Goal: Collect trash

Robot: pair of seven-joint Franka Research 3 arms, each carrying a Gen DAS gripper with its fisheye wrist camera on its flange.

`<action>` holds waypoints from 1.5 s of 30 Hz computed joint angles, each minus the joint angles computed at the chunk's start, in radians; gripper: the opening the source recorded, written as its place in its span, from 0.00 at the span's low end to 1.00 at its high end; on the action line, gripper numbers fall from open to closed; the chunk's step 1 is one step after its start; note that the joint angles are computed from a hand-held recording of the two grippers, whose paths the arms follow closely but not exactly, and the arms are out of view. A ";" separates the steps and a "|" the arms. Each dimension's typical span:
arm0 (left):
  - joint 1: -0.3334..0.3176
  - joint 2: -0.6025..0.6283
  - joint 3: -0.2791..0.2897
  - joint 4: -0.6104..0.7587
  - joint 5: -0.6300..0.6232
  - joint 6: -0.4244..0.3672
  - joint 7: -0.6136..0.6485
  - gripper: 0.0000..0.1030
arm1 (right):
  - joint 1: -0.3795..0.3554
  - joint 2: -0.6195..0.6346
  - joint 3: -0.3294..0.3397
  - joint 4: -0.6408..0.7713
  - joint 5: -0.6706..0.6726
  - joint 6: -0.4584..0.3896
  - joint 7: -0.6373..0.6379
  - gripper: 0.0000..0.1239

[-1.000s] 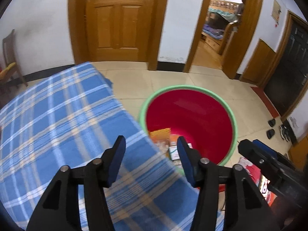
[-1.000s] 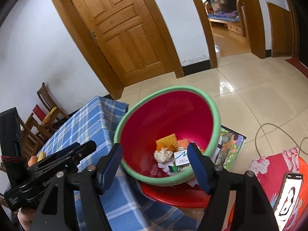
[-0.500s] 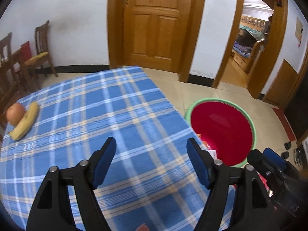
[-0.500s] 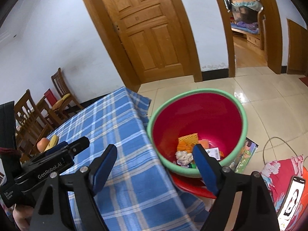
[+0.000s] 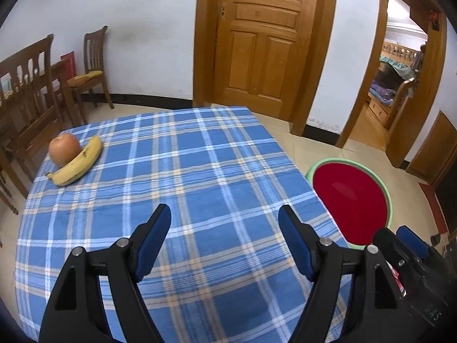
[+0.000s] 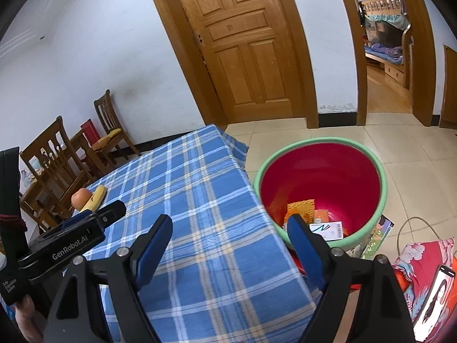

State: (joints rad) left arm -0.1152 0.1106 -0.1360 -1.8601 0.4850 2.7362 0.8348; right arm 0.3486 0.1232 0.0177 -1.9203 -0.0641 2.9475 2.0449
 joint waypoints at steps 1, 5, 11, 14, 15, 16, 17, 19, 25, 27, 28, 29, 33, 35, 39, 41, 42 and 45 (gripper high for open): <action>0.000 -0.007 0.002 -0.008 0.005 0.001 -0.007 0.75 | 0.002 -0.002 0.002 -0.002 -0.001 0.001 -0.001 0.68; 0.002 -0.033 0.007 -0.033 0.047 0.000 -0.049 0.75 | 0.009 -0.004 0.004 -0.004 -0.009 0.004 0.001 0.68; 0.011 -0.057 0.004 -0.056 0.091 0.008 -0.093 0.75 | 0.017 -0.007 0.005 -0.003 -0.025 0.005 0.009 0.68; 0.015 -0.065 0.001 -0.063 0.099 0.011 -0.101 0.75 | 0.019 -0.009 0.004 -0.004 -0.034 0.007 0.016 0.68; 0.016 -0.065 0.000 -0.062 0.102 0.010 -0.103 0.75 | 0.019 -0.009 0.004 -0.005 -0.037 0.008 0.018 0.68; 0.016 -0.065 0.000 -0.062 0.104 0.010 -0.104 0.75 | 0.019 -0.009 0.004 -0.005 -0.039 0.008 0.020 0.68; 0.017 -0.067 -0.001 -0.062 0.106 0.010 -0.106 0.75 | 0.019 -0.009 0.005 -0.006 -0.038 0.009 0.019 0.68; 0.018 -0.066 -0.002 -0.060 0.108 0.009 -0.109 0.75 | 0.019 -0.009 0.005 -0.006 -0.039 0.009 0.020 0.68; 0.020 -0.070 -0.002 -0.062 0.108 0.006 -0.114 0.75 | 0.017 -0.011 0.007 -0.006 -0.036 0.009 0.017 0.68; 0.020 -0.071 -0.003 -0.061 0.107 0.004 -0.114 0.75 | 0.016 -0.011 0.008 -0.004 -0.034 0.007 0.015 0.68; 0.021 -0.071 -0.003 -0.061 0.107 0.004 -0.115 0.75 | 0.016 -0.011 0.008 -0.002 -0.034 0.006 0.014 0.68; 0.021 -0.071 -0.003 -0.062 0.108 0.005 -0.115 0.75 | 0.016 -0.011 0.008 -0.001 -0.035 0.005 0.015 0.68; 0.022 -0.073 -0.004 -0.063 0.106 0.005 -0.114 0.75 | 0.017 -0.011 0.008 0.000 -0.036 0.004 0.016 0.68; 0.022 -0.073 -0.004 -0.063 0.107 0.005 -0.115 0.75 | 0.016 -0.012 0.009 -0.003 -0.035 0.006 0.015 0.68; 0.022 -0.073 -0.004 -0.064 0.109 0.006 -0.116 0.75 | 0.016 -0.012 0.009 -0.001 -0.035 0.005 0.015 0.68; 0.022 -0.073 -0.004 -0.063 0.110 0.005 -0.116 0.75 | 0.016 -0.013 0.009 -0.004 -0.036 0.007 0.017 0.68; 0.022 -0.073 -0.004 -0.063 0.109 0.005 -0.115 0.75 | 0.016 -0.013 0.009 -0.004 -0.035 0.007 0.016 0.68; 0.022 -0.073 -0.004 -0.063 0.108 0.005 -0.115 0.75 | 0.017 -0.013 0.009 -0.003 -0.038 0.008 0.018 0.68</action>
